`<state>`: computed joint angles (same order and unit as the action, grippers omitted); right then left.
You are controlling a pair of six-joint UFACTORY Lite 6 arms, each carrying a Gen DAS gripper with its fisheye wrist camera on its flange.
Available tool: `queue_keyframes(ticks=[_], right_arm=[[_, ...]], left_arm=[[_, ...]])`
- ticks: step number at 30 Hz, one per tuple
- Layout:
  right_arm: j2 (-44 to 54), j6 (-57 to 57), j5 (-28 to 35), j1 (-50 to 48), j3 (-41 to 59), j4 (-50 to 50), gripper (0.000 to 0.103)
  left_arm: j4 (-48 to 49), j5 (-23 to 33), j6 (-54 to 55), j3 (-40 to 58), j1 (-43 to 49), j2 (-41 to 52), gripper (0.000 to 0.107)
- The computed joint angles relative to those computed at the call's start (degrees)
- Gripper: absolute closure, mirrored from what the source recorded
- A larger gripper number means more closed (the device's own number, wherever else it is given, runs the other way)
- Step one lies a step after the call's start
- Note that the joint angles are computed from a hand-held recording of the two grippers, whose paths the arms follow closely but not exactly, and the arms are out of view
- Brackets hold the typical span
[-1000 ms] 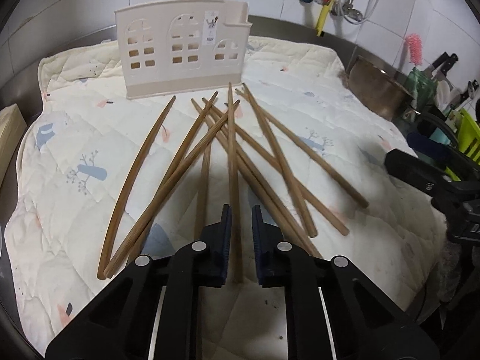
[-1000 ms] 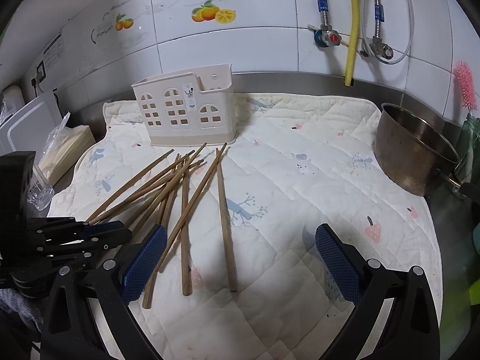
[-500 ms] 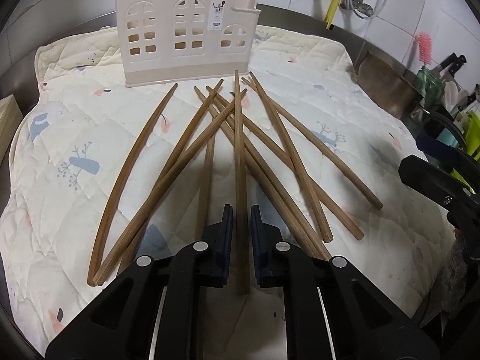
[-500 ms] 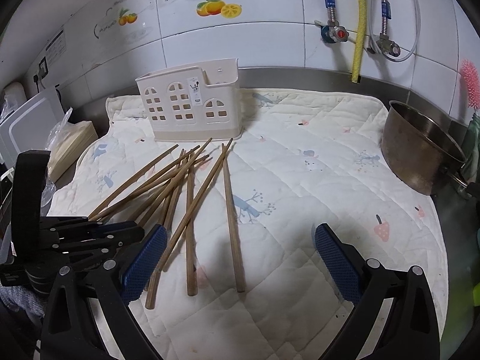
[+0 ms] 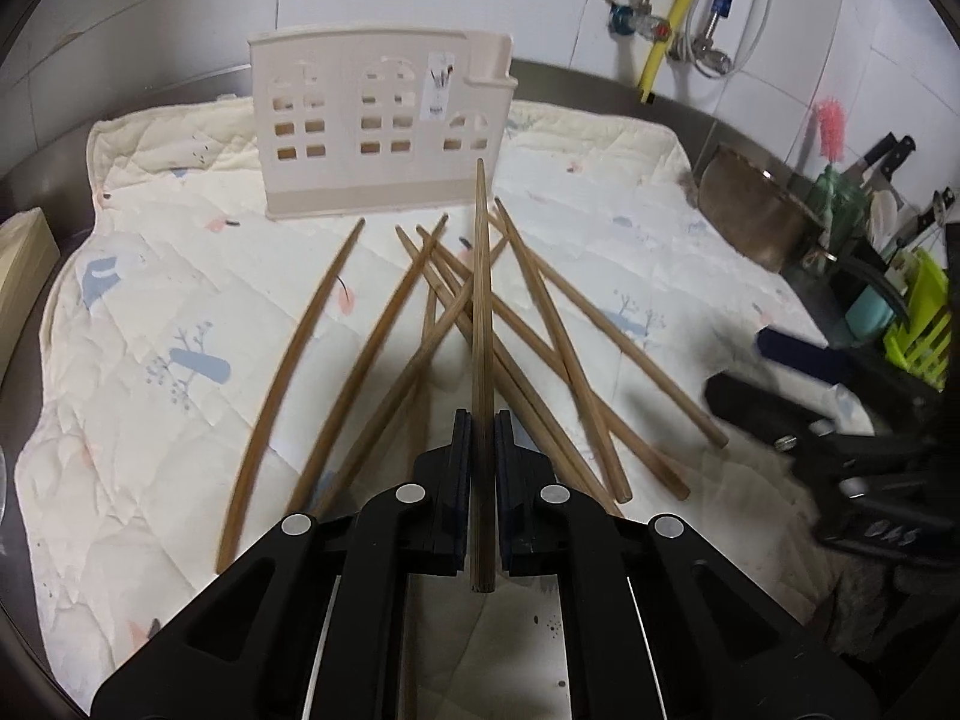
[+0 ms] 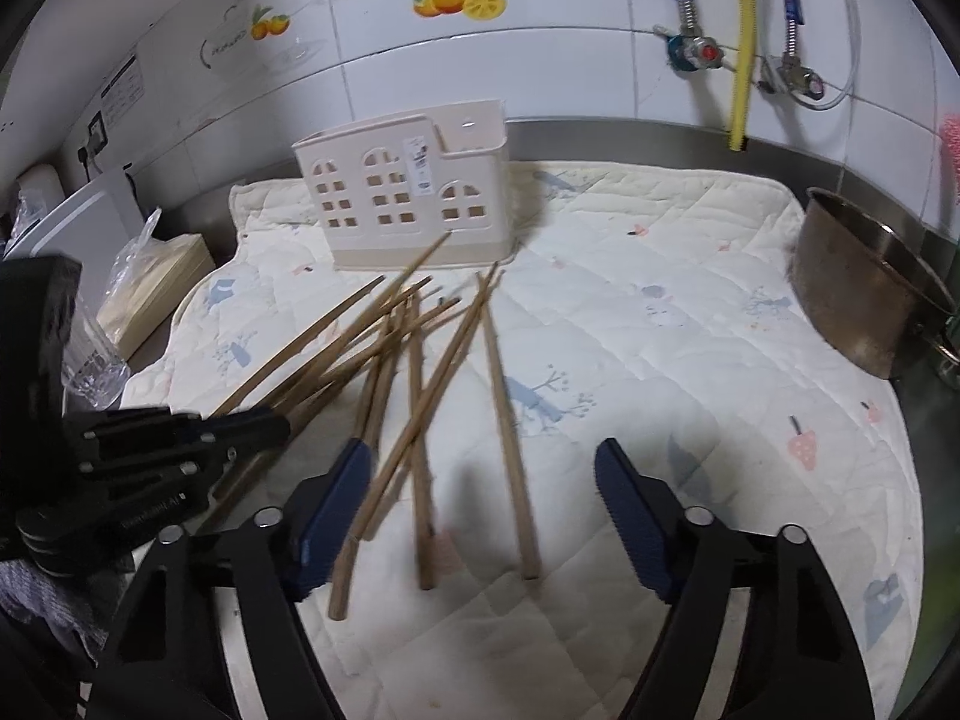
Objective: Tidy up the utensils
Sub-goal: 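Close the left tool on one wooden chopstick, then close the right tool on a chopstick while the left tool holds its chopstick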
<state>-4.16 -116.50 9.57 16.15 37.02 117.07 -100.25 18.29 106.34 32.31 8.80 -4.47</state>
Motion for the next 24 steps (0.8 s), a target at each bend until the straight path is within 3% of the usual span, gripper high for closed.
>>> queue_keyframes(ticks=[11,14,24], right_arm=[[6.63,10.18,2.50,4.94,3.16,-5.35,0.071],[8.95,11.01,2.94,5.73,4.16,-5.09,0.077],[14.39,14.35,4.32,5.57,7.19,-6.27,0.091]], left_arm=[[12.35,2.95,-8.63,-1.22,5.32,-4.99,0.101],[14.11,5.13,-9.60,-1.38,7.48,-5.66,0.101],[17.06,4.39,-11.60,-2.09,8.11,-7.50,0.101]])
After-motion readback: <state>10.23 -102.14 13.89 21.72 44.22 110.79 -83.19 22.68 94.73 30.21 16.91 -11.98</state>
